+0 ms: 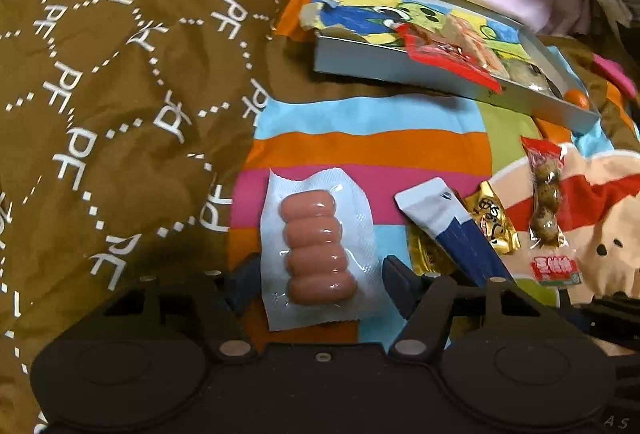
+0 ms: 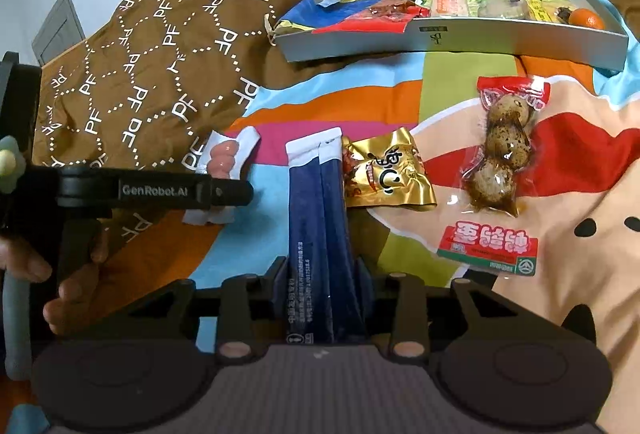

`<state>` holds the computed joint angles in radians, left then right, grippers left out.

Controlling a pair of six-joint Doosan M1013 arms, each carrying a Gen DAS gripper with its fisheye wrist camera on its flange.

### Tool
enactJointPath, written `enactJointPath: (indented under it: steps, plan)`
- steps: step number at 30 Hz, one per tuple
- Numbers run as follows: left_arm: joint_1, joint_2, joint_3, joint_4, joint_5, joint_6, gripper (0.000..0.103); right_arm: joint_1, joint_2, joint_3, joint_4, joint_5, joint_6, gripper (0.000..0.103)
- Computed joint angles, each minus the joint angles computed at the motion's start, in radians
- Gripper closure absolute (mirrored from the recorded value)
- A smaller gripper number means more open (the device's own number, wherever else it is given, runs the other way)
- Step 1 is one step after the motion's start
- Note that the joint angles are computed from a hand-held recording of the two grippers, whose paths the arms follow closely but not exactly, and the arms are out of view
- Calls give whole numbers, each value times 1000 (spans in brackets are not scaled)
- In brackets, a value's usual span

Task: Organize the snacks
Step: 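Close the left tool on the sausage pack while the right lifts the blue stick pack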

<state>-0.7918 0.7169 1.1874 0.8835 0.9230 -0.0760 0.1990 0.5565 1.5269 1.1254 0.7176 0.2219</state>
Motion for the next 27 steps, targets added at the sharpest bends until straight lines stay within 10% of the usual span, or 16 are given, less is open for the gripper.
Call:
enactJointPath:
  steps: [18, 27]
  plan:
    - [-9, 15, -8, 83, 50, -177, 41, 30, -20, 54, 88, -132, -250, 44]
    - [-15, 10, -8, 64, 27, -234, 44, 30, -20, 54, 79, -140, -253, 62]
